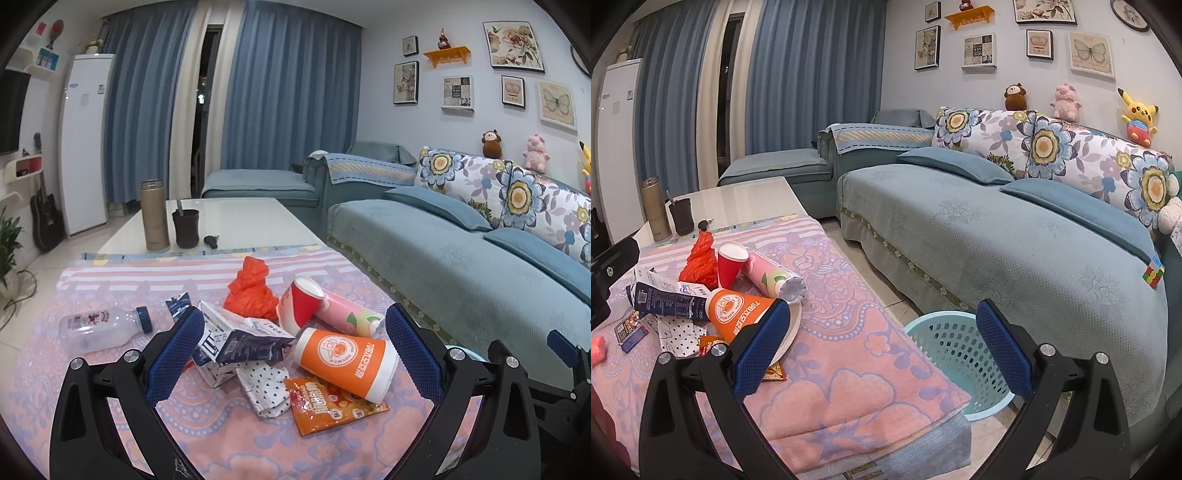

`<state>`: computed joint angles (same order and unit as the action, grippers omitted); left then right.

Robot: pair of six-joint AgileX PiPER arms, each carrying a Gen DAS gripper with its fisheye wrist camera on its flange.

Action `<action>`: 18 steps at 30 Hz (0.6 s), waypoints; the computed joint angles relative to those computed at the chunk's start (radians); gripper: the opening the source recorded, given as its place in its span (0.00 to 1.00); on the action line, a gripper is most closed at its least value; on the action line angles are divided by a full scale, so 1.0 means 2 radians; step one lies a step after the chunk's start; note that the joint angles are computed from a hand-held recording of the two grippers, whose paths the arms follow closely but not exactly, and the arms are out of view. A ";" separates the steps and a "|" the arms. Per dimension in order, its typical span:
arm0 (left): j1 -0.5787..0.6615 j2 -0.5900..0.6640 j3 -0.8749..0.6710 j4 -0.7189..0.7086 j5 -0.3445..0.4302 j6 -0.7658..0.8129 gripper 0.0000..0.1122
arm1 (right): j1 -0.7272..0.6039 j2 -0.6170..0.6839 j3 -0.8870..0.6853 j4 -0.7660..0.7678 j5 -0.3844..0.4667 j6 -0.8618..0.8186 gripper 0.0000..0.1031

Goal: Collect trash

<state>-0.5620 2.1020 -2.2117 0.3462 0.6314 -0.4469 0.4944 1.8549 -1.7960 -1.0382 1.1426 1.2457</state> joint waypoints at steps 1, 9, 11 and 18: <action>0.000 0.001 -0.002 0.000 0.002 0.000 0.85 | 0.001 -0.001 0.001 -0.002 -0.001 0.001 0.92; 0.015 -0.007 0.008 -0.029 0.000 0.007 0.85 | 0.001 -0.005 0.007 -0.001 -0.011 0.006 0.92; 0.026 -0.010 0.006 -0.044 0.007 0.010 0.85 | 0.001 -0.004 0.005 0.001 -0.017 0.001 0.92; 0.086 0.002 -0.028 -0.133 0.044 0.049 0.85 | -0.007 0.002 -0.014 0.020 -0.054 -0.047 0.79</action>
